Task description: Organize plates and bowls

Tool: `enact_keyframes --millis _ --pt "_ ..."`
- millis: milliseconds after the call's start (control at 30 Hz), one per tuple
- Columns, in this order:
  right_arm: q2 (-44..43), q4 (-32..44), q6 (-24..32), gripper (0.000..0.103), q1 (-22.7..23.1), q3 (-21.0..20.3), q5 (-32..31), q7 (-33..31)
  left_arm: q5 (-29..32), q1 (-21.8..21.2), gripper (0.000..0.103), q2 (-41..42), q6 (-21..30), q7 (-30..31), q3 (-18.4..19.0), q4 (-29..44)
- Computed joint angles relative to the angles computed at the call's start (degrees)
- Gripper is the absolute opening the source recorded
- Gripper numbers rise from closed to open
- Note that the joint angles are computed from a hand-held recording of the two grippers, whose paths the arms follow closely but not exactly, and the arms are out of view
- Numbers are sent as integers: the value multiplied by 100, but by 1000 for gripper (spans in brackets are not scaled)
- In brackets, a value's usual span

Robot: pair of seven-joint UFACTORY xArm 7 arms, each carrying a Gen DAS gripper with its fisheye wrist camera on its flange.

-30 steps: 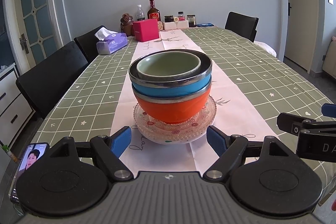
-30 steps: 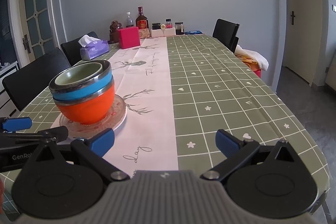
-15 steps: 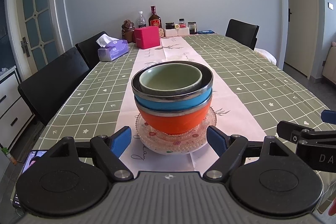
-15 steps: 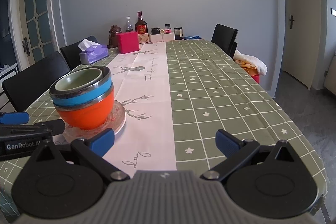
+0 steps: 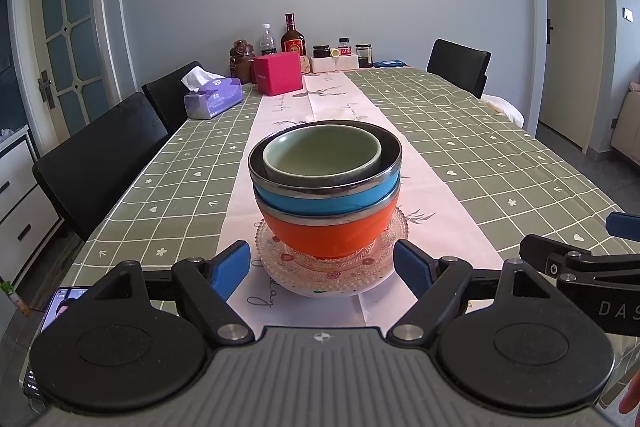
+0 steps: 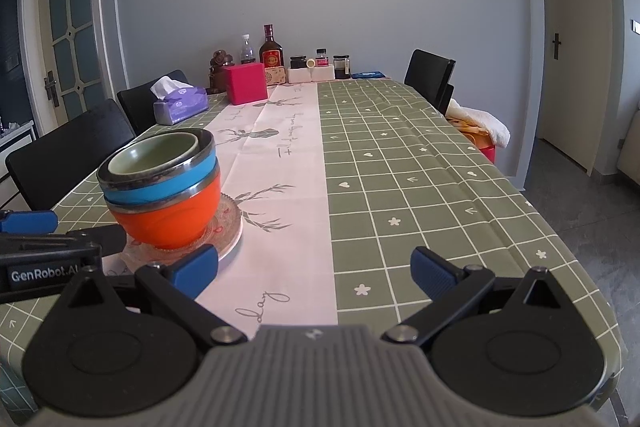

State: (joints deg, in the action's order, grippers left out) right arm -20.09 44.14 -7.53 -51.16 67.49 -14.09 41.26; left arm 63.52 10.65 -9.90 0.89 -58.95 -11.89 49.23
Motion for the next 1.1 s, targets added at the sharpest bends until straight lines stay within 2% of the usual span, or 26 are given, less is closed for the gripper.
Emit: enact_keyframes --millis 667,1100 --pt "195 62 127 100 -69 91 -132 73 -792 -50 95 9 -26 716 -27 -114" --pt "231 64 152 100 -85 88 -208 171 -669 174 95 -17 -61 583 -227 -121"
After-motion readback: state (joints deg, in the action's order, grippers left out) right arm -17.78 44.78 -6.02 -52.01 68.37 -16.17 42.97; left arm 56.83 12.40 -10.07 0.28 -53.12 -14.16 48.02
